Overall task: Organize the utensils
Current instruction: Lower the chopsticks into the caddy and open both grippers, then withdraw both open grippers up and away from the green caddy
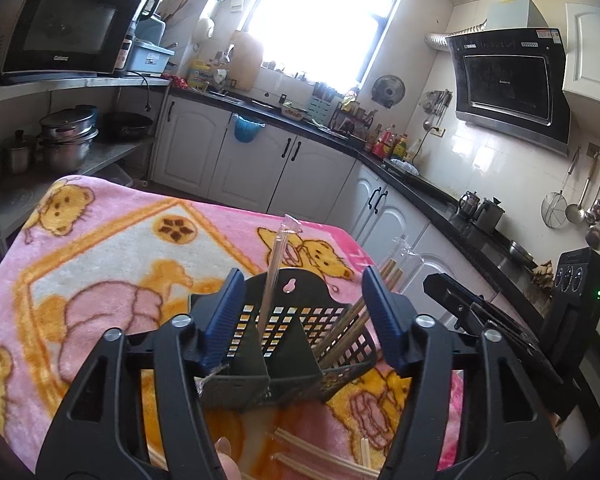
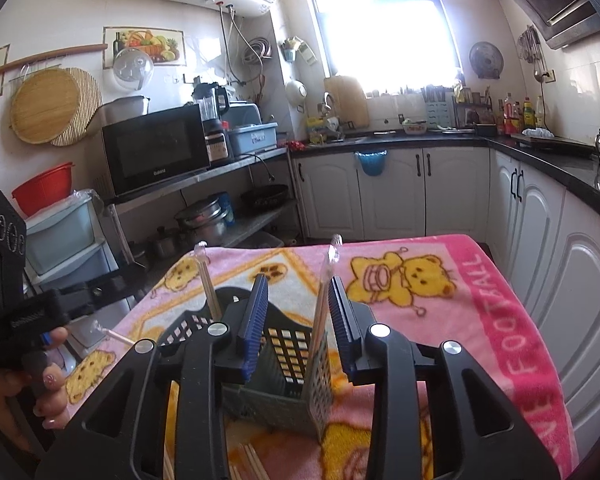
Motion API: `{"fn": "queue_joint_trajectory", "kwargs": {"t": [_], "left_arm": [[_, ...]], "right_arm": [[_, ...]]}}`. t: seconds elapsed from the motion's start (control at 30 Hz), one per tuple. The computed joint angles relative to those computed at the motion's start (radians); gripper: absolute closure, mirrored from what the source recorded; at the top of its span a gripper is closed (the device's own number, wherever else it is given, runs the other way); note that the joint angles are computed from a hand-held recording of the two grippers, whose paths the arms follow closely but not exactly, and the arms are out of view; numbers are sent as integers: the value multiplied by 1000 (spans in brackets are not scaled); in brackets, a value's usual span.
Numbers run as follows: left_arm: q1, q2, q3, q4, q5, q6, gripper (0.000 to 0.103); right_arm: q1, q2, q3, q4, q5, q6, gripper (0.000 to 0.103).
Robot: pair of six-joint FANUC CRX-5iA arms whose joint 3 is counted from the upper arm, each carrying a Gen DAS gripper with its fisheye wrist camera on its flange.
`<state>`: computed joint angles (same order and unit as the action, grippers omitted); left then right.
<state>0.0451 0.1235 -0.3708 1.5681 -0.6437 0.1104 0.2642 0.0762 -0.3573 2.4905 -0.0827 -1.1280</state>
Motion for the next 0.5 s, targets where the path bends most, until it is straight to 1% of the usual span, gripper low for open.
{"fn": "queue_joint_trajectory", "kwargs": {"t": [0.03, 0.1, 0.13, 0.2, 0.23, 0.3, 0.4, 0.43, 0.5], "left_arm": [[1, -4, -5, 3, 0, -1, 45], [4, -12, -16, 13, -2, -8, 39], [5, -17, -22, 15, -2, -11, 37], [6, -28, -36, 31, -2, -22, 30], [9, -33, -43, 39, -7, -30, 28], [8, -44, -56, 55, -8, -46, 22], [12, -58, -74, 69, -16, -60, 15], [13, -62, -79, 74, -18, -63, 15], [16, -69, -90, 82, -23, -72, 12]], "right_arm": [[6, -4, -11, -29, -7, 25, 71], [4, -13, -19, -18, -1, 14, 71], [7, -18, -28, -28, -7, 22, 70], [11, -30, -43, -36, -12, 28, 67], [13, -35, -50, -37, -13, 28, 66], [16, -34, -50, -54, -15, 45, 65], [26, -56, -76, -65, -21, 55, 63], [25, -63, -80, -48, -18, 40, 62], [37, -76, -100, -69, -34, 61, 61]]}}
